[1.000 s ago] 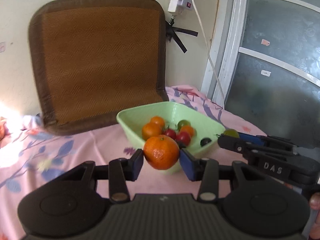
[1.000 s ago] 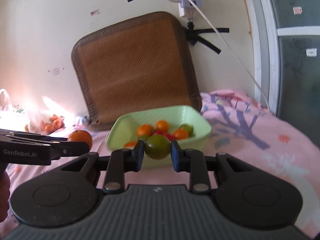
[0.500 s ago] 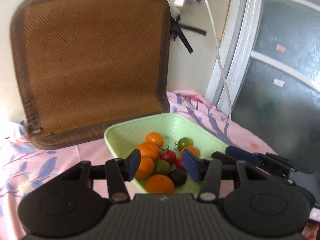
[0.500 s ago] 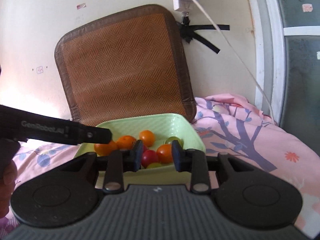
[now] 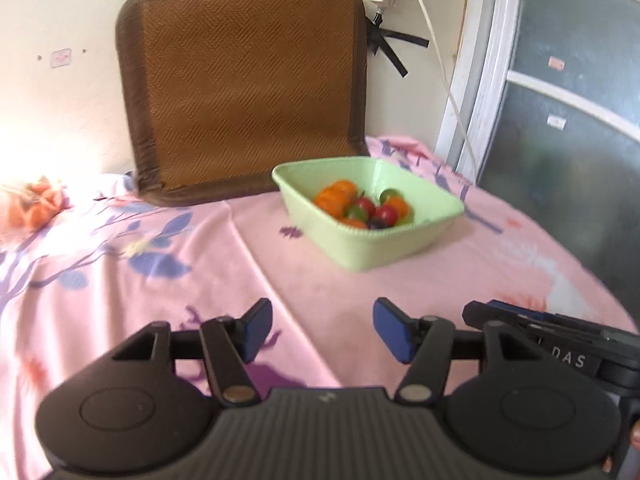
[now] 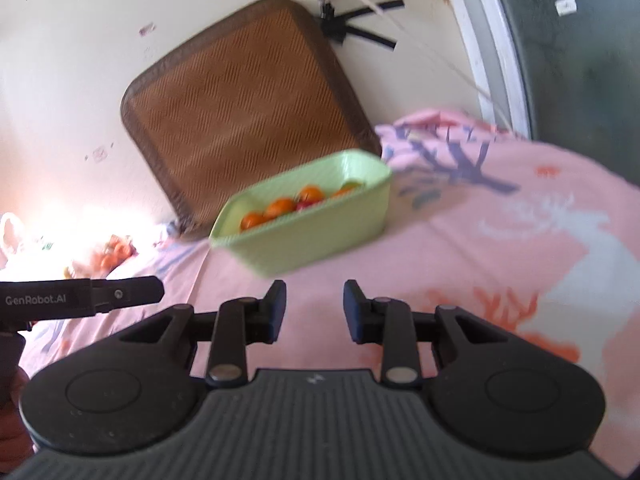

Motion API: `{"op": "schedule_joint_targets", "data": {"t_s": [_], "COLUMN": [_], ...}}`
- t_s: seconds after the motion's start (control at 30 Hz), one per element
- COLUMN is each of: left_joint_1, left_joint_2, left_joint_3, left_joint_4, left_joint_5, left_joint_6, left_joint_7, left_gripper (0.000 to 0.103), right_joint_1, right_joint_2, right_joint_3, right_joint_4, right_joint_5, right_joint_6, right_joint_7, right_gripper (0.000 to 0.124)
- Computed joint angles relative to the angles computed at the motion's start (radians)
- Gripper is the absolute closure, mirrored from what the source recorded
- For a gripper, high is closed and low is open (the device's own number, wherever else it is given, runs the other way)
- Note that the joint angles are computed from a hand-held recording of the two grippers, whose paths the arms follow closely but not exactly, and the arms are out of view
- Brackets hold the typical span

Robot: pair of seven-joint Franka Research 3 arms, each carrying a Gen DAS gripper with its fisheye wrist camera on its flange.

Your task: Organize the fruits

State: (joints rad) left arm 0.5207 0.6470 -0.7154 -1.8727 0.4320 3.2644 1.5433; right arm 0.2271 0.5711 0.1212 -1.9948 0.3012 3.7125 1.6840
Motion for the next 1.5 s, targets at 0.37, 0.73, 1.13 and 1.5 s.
{"op": "schedule_joint_targets", "data": {"t_s": [0.37, 0.73, 1.13, 1.5], "left_joint_1": [-0.238, -0.276, -0.573, -0.552], "left_joint_2": [-0.205, -0.240, -0.273, -0.266], "left_joint_3": [0.340, 0.410, 0.698, 0.666], "left_joint_4": [-0.191, -0.206, -0.248, -0.240], "left_joint_5": [-0.011, 0.080, -0.105, -0.133], "left_joint_6": [0.150, 0.122, 0.209, 0.167], "left_joint_7": [-0.168, -0.295, -0.186, -0.162], "left_gripper": [0.003, 0.000, 0.000, 0.000], "right_joint_1": [0.039, 0.081, 0.079, 0.092], "right_joint_2": [-0.073, -0.102, -0.112, -0.111], "right_joint_3": [0.016, 0.000, 0.004, -0.003], "right_joint_4": [-0.106, -0.136, -0.152, -0.151], "right_joint_5": [0.020, 0.066, 0.067, 0.093], "right_joint_6": [-0.030, -0.029, -0.019, -0.017], "right_joint_7": [0.048, 0.040, 0.047, 0.050], "right_gripper": [0.089, 0.076, 0.075, 0.075]}}
